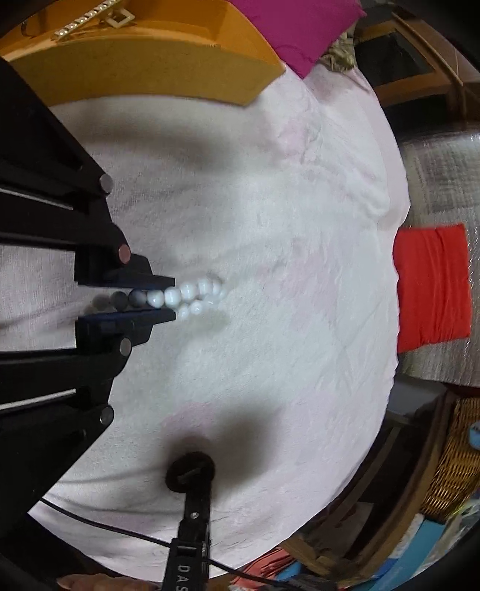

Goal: Organize jewelry

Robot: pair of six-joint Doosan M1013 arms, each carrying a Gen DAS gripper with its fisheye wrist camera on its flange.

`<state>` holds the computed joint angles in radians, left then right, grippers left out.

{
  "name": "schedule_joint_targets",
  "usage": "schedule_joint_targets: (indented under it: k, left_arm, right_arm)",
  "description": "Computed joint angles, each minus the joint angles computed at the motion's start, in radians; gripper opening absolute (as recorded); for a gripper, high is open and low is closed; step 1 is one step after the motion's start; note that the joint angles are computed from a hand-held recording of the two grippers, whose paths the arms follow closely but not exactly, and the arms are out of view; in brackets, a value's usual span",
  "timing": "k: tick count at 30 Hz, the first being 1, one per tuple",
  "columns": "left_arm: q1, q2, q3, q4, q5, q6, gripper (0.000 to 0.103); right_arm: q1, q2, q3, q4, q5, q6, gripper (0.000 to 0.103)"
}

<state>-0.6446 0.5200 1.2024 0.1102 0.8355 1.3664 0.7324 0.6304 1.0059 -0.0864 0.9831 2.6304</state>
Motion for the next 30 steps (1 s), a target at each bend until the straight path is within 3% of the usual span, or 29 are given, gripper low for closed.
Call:
schedule_joint_targets:
  k: [16,30]
  left_arm:
    - [0.034,-0.039,0.044,0.007,-0.055,-0.045,0.009]
    - [0.041,-0.115,0.121,0.115,-0.166,-0.155,0.009]
  right_arm:
    - [0.007,0.025,-0.042,0.019,-0.003,-0.024,0.012]
    - [0.032,0.047,-0.087,-0.002,-0.113,-0.082,0.012]
